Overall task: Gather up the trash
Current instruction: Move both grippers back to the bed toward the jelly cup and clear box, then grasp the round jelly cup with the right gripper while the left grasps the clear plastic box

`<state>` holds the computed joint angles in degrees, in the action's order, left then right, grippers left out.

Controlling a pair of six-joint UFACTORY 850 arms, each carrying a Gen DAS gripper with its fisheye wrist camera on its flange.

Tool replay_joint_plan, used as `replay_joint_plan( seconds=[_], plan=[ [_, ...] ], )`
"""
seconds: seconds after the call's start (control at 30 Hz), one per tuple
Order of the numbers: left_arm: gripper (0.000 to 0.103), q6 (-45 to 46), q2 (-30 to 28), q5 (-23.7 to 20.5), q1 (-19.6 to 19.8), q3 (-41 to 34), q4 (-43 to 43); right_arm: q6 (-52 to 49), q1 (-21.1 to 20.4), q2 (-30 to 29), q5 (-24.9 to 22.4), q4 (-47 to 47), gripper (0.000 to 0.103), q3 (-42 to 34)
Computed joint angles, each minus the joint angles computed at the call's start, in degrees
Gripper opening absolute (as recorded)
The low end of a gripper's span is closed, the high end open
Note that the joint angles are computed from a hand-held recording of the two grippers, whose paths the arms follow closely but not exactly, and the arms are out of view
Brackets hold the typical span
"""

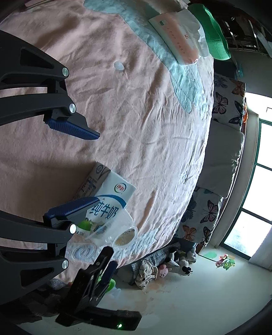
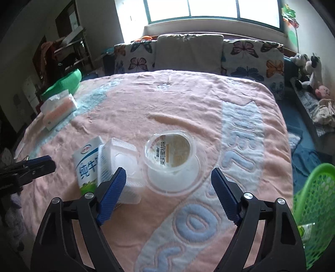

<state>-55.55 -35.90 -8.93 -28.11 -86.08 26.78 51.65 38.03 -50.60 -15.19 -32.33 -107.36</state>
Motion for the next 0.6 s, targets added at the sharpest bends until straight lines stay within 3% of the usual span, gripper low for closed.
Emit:
replay_joint_plan(
  seconds=[0.27, 0.4, 0.53, 0.6],
  plan=[
    [0.055, 10.0, -0.2, 1.2, 0.8, -0.2, -9.9, -8.3, -0.4, -5.2, -3.5, 6.5, 0.079, -7.9],
    [0.055, 15.5, -0.3, 1.4, 0.9, -0.4, -14.2, -13.1, -0.8, -7.2, -5.2, 11.2, 0.071, -10.9],
    [0.055, 23.6, -0.4, 1.1, 0.9, -0.9, -19.4, -14.3, -0.9, -7.3, -5.2, 12.3, 0.067, -11.1],
    [0.059, 25.4, -0.6, 0.9, 0.7, -1.3, -19.8, -13.8, -0.8, -7.2, -5.1, 11.8, 0.067, -10.9]
  ],
)
